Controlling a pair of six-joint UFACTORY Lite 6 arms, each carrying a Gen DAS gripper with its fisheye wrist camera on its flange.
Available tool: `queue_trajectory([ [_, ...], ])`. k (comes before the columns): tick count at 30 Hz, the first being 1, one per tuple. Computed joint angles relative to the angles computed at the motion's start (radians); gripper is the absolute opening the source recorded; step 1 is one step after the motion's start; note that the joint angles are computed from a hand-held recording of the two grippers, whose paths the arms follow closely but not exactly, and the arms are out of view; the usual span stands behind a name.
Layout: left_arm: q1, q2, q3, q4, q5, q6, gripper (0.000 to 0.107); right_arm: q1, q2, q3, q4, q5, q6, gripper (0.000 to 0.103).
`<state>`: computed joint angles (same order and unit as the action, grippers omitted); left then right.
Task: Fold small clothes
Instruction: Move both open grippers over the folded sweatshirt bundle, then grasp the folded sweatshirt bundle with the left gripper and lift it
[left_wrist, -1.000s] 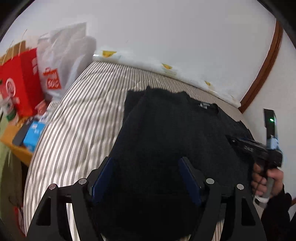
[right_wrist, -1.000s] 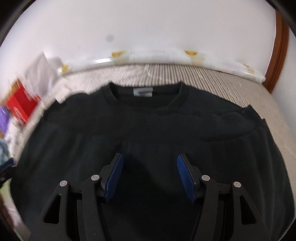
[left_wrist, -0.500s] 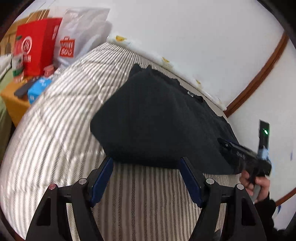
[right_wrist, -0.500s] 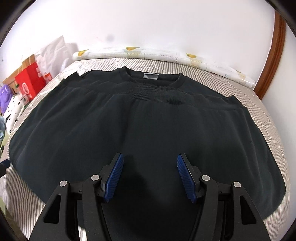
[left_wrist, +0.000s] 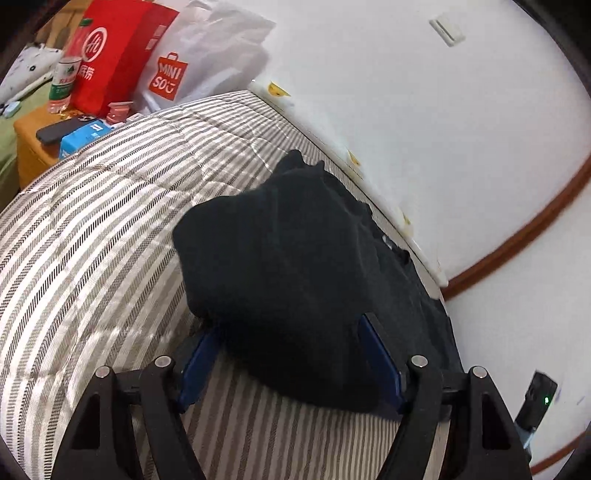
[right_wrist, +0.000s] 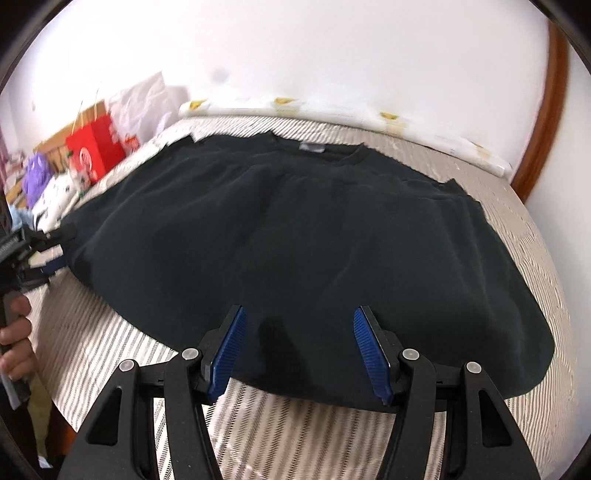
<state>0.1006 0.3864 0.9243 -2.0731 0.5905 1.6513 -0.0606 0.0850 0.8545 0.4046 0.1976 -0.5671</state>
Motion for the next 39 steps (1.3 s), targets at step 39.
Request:
queue_trajectory([
  [39,-0.834,0.632,1.258,1.604,-0.295,-1.472,0.019,-0.868,-0.014,0.035,0.619,0.308,-0.804,0.06],
])
